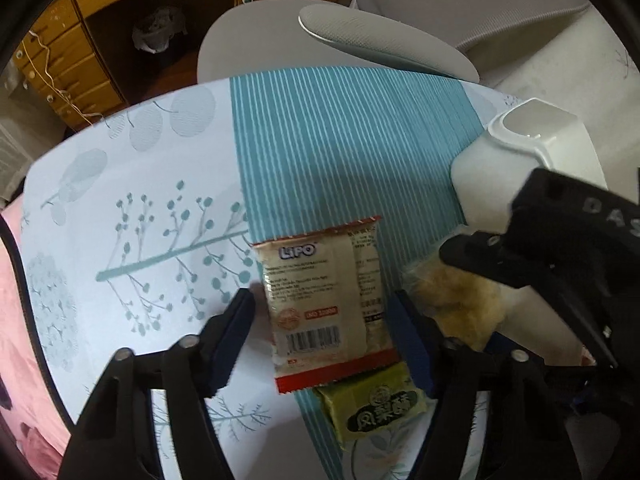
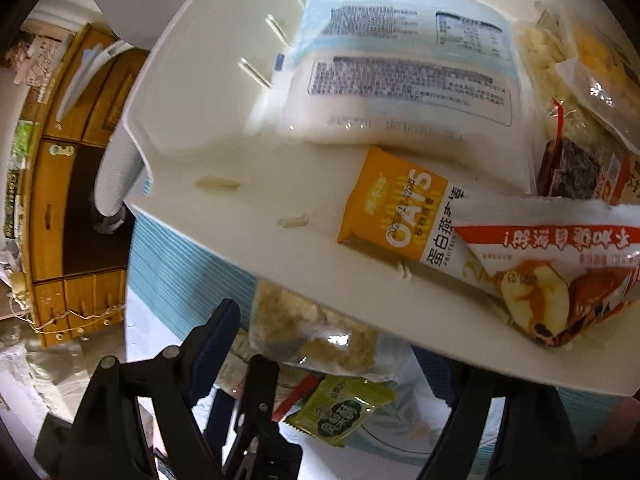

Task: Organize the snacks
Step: 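Grasp the LIPO biscuit pack with the left gripper while the right gripper grasps the pastry bag, then carry the LIPO pack and pastry bag over the tray with both grippers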

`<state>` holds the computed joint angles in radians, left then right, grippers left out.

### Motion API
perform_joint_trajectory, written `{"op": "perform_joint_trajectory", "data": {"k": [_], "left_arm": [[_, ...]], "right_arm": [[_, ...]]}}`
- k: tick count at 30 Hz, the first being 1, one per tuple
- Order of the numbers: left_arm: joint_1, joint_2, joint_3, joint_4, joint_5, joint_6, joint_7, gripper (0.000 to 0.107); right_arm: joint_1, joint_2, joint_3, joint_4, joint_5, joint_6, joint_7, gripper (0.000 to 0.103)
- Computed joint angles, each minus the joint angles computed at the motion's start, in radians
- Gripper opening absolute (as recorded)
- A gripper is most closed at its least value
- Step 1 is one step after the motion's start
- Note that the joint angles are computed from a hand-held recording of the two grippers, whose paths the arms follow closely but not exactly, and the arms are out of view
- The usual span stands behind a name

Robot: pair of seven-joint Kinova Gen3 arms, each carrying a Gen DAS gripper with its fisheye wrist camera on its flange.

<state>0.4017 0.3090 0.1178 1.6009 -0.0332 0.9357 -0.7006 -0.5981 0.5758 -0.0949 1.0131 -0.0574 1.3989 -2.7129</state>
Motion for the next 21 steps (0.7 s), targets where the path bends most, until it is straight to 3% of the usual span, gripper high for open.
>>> {"op": "perform_joint_trajectory", "data": {"k": [7,12,21], "left_arm": [[-0.035,-0.053,0.004,0.074,0.04,-0.058,0.011,0.041],[-0.037,-0.073,0.006,0.105,0.05,-0.087,0.019,0.036],[-0.038,-0.117,0.012,0.154,0.05,-0.095,0.068,0.029]], "right_arm": [[0.011,0.018,-0.005,0.002,-0.016,-0.003,0.027,0.084],[0.008,0.004,-0.008,0.025,-0.01,-0.021,0.051,0.077],[0.059,-0.087,-0.025,0.177,-0.068,-0.119,0.069,0.072]]}}
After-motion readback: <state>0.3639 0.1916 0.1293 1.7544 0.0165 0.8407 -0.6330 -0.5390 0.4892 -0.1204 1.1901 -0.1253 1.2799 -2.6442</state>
